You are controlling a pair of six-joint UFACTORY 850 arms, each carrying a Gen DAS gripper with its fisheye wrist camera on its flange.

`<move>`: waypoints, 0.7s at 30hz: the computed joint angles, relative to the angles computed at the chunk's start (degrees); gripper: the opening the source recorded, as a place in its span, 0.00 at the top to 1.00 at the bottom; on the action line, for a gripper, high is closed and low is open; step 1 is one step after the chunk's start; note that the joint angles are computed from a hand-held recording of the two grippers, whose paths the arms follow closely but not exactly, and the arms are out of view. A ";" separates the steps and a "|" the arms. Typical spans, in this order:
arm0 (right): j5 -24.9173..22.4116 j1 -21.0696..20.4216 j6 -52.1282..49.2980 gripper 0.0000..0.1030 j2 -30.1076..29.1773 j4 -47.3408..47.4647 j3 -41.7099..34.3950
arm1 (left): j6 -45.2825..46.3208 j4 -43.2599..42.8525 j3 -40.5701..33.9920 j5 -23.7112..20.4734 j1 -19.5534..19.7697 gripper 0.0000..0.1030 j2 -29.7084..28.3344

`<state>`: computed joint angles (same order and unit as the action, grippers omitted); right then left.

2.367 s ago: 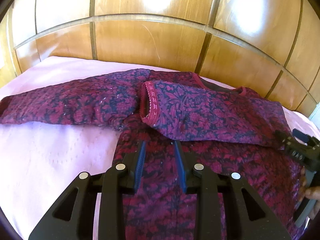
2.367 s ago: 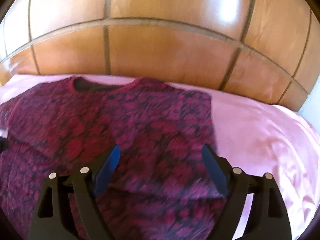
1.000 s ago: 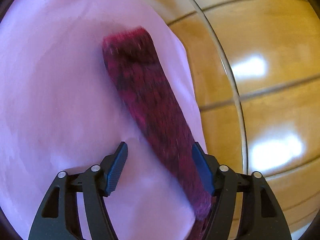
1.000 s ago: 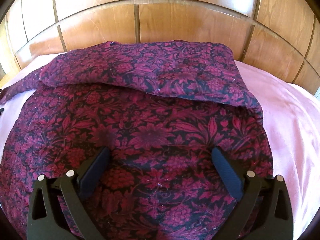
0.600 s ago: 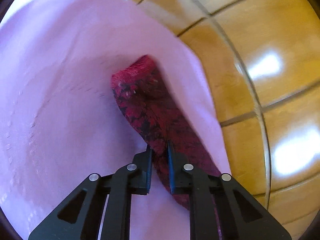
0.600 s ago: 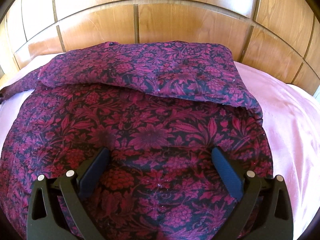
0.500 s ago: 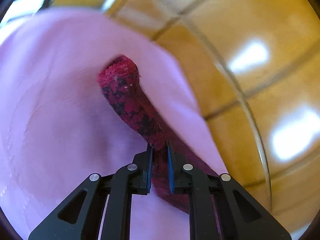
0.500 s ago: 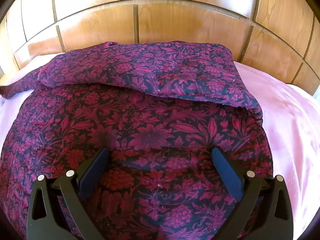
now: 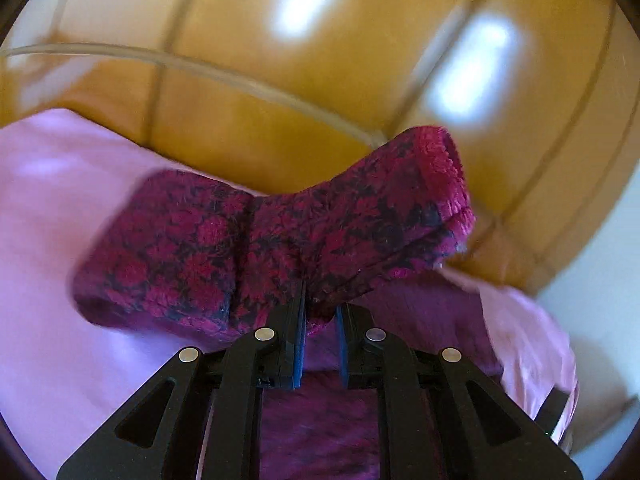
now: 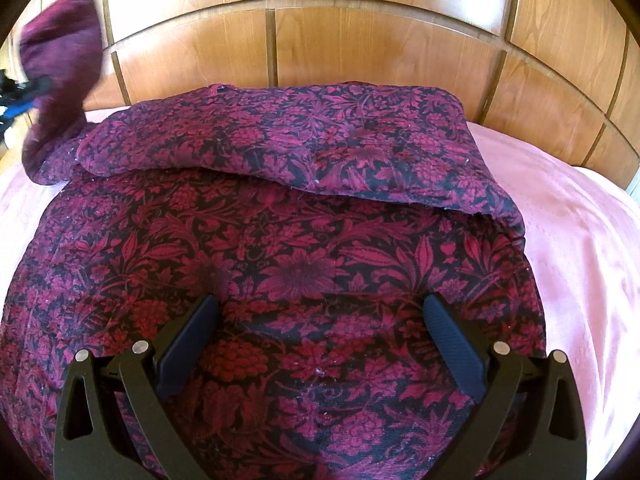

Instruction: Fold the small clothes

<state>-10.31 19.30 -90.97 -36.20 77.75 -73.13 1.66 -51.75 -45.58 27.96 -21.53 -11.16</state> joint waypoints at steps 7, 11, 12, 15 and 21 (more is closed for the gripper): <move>-0.40 -0.14 0.33 0.02 -0.13 -0.13 -0.18 | 14.73 -9.49 -8.47 -5.73 -2.29 0.67 -8.56; -0.77 -0.31 1.18 0.02 -0.13 -0.93 -0.27 | 13.31 -8.28 -6.65 -3.77 -2.89 0.40 -7.34; -1.12 -0.42 2.20 0.02 -0.09 -1.79 -0.38 | 12.50 -7.65 -6.04 -3.11 -3.22 0.38 -6.91; -4.63 -1.58 5.84 0.03 -0.17 -3.71 -1.46 | 13.16 -9.92 -2.86 1.05 -5.02 0.31 -4.53; -19.57 -3.16 16.32 0.22 -2.60 -4.52 -7.99 | 20.62 -21.50 0.07 6.46 -6.84 0.30 -3.55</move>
<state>-29.88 16.14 -74.65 -38.80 73.24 -81.12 22.28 -73.24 -45.50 34.42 -28.37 -14.71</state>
